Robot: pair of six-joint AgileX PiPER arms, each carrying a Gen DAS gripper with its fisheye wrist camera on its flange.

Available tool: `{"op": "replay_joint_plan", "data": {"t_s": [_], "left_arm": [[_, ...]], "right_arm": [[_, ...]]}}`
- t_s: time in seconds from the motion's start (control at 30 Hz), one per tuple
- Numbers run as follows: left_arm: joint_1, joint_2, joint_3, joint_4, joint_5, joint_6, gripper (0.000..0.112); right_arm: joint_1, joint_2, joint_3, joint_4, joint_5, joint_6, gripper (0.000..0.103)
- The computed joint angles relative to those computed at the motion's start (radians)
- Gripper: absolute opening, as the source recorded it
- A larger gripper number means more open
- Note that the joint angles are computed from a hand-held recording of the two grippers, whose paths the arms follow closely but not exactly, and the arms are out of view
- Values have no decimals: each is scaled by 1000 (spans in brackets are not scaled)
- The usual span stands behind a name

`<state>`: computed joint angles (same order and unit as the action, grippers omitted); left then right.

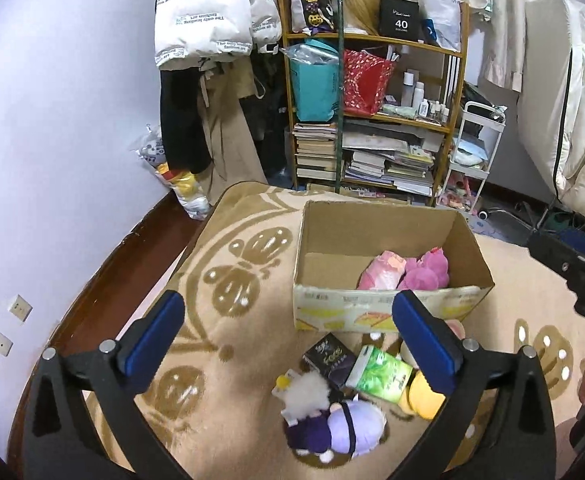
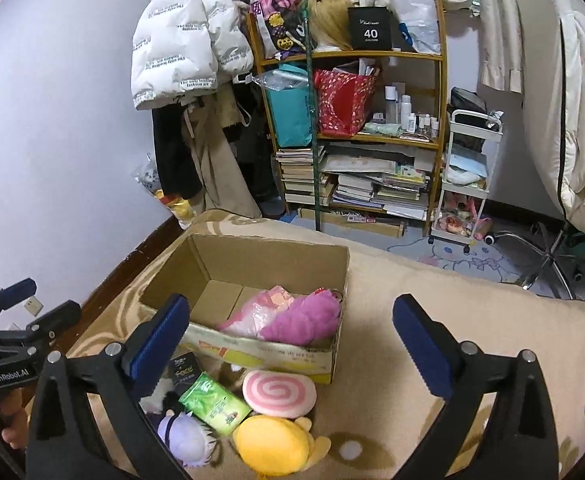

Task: Organize soft objects
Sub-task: 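Drop the pink wrapped plush from the left tool into the box while the right tool drops the pink bear, then move the left tool to the purple-white doll while the right tool approaches the yellow duck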

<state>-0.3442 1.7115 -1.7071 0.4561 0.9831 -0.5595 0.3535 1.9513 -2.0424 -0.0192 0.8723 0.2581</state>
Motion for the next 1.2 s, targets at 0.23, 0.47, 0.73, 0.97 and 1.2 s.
{"op": "replay_joint_plan", "data": {"t_s": [0.23, 0.47, 0.73, 0.97, 1.2], "left_arm": [[-24, -91, 98, 7, 15, -52, 103], [-47, -170, 198, 11, 15, -93, 103], [-81, -234, 318, 13, -3, -149, 103], [-66, -246, 395, -26, -53, -175, 103], [-50, -210, 450, -53, -109, -183, 103]], "right_arm": [[12, -116, 163, 3, -46, 26, 103], [34, -206, 300, -5, -81, 58, 103], [52, -267, 407, 19, -105, 76, 103], [75, -286, 484, 10, -141, 107, 103], [61, -255, 523, 71, -153, 70, 103]]}}
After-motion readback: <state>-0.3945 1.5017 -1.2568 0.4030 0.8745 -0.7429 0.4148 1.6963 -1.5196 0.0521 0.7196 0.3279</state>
